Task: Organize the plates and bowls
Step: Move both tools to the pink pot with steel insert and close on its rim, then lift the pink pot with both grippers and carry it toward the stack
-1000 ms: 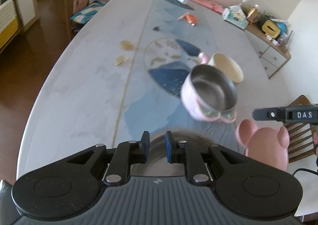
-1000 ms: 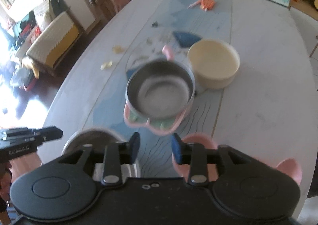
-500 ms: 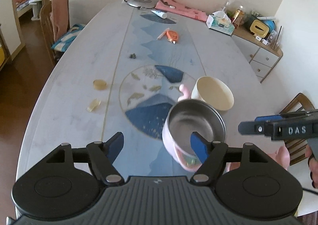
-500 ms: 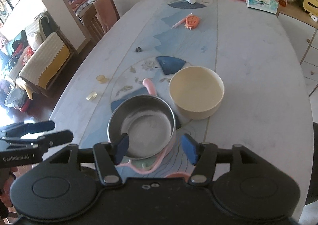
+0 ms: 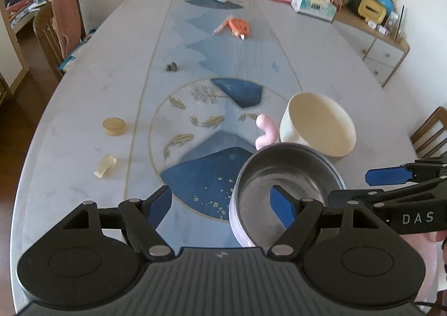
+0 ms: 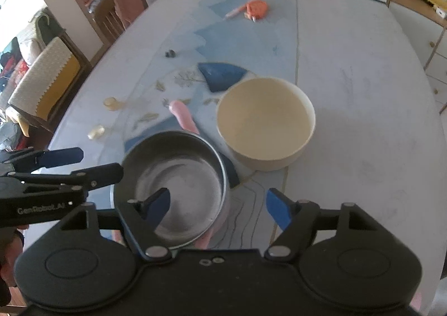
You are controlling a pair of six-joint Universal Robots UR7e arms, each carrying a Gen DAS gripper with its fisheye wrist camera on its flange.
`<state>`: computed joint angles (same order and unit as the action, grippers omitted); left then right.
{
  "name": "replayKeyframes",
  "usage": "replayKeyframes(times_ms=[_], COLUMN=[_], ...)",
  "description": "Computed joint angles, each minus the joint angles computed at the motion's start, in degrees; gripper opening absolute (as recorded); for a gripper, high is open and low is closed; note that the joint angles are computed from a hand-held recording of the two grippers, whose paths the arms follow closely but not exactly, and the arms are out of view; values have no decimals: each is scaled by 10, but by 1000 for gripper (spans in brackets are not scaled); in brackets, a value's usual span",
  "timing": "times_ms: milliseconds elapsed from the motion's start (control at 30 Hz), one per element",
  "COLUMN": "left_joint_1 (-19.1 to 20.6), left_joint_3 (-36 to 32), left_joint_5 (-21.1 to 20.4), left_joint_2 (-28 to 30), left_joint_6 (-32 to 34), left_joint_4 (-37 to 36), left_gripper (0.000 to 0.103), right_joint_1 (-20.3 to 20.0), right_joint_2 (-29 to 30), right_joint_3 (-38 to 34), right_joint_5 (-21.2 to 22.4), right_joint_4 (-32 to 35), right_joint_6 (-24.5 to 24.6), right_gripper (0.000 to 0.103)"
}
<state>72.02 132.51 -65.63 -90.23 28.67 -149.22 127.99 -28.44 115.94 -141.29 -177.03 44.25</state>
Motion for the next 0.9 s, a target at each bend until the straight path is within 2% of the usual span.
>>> replayKeyframes(times_ms=[133,200,233,367,467,500,700,800,900], left_joint_1=[3,3,2,3,1,-2,-5,-12,-16], left_joint_3=[-3,-4,-5,-6,-2,0,0,6,7], left_joint_5=[2,3,4,10,19,27,25,33,37], left_joint_2=[20,26,28,32,33,33,30,27,25], left_joint_6=[-2,-1,-2,-3,1,4,5,6,-1], left_joint_4=[1,9,14,25,23,19,31,30,33], left_gripper=[75,59,57,34,30,23,10,8,8], right_joint_1=[-7,-10,-10,-10,-9,-9,-9,-7,-4], right_joint_2=[4,5,6,8,8,9,9,10,10], right_joint_3=[1,0,0,-2,-2,-2,-6,-6,-14], right_joint_5=[4,8,9,12,10,10,7,9,2], right_joint_4=[1,1,0,3,5,6,23,12,35], right_joint_6=[7,8,9,10,13,14,27,27,35], right_gripper=[66,59,57,47,35,31,17,9,8])
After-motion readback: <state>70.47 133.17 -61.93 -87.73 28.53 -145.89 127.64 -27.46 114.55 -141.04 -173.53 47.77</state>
